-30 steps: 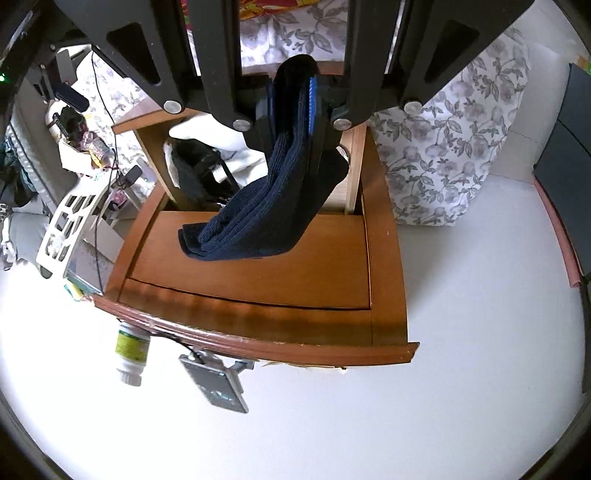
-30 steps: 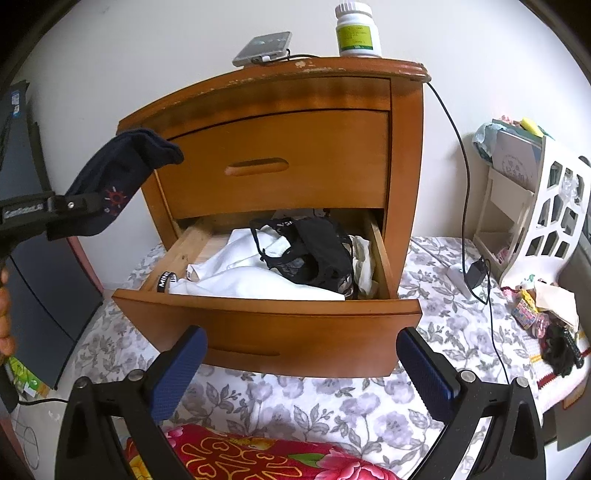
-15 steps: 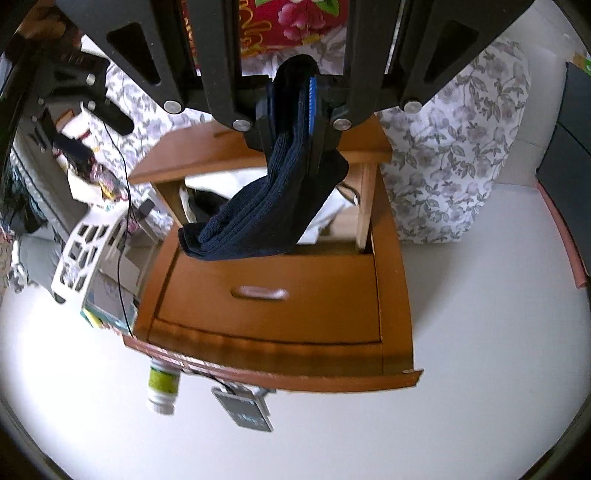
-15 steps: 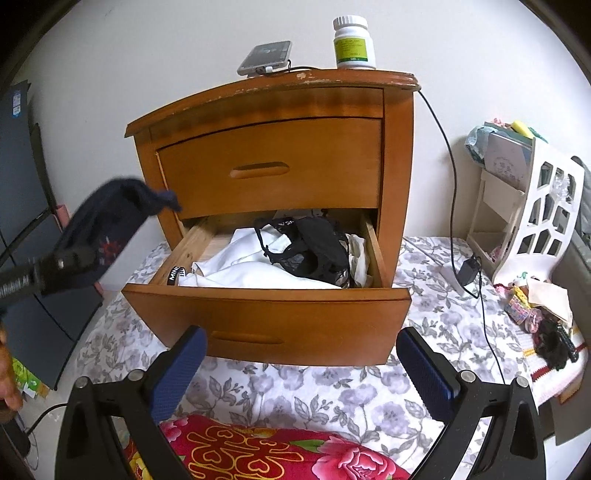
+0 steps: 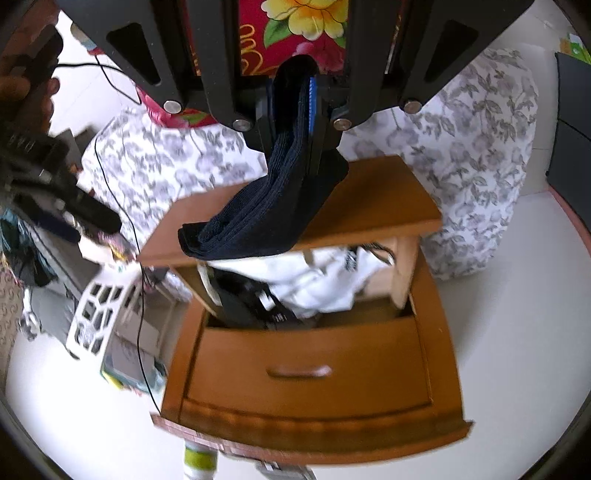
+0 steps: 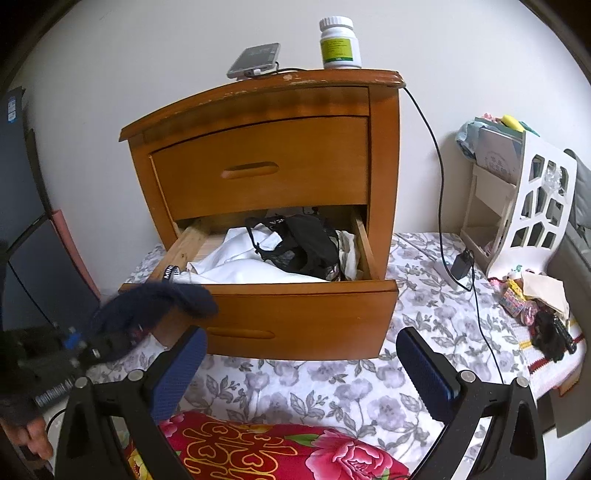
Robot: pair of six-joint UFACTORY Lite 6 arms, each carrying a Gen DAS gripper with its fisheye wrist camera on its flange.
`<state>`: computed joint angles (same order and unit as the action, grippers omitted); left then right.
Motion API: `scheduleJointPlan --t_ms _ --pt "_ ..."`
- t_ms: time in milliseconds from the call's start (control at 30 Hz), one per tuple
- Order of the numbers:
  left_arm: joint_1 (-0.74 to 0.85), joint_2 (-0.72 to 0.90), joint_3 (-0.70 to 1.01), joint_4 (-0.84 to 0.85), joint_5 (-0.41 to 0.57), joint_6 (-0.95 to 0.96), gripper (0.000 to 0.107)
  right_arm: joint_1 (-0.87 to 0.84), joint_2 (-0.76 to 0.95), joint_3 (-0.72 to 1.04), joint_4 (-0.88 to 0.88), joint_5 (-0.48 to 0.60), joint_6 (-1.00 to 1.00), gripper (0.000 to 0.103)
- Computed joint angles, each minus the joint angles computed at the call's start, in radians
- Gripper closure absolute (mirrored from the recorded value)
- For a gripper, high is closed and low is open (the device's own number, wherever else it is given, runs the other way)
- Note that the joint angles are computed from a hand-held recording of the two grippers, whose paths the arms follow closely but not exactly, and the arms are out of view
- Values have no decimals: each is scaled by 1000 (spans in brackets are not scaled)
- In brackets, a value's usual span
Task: Organize soft objects
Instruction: 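Lower the navy sock onto the red cushion and open the left tool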
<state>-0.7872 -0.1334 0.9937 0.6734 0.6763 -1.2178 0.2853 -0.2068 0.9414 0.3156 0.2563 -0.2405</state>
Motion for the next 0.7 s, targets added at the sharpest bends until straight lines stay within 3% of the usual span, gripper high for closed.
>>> scheduleJointPlan --t_ms 367,700 --pt "72 235 47 -67 -94 99 94 -57 69 15 78 -1 -80 0" --pt "119 550 230 -175 -155 355 94 -66 151 54 99 3 -116 0"
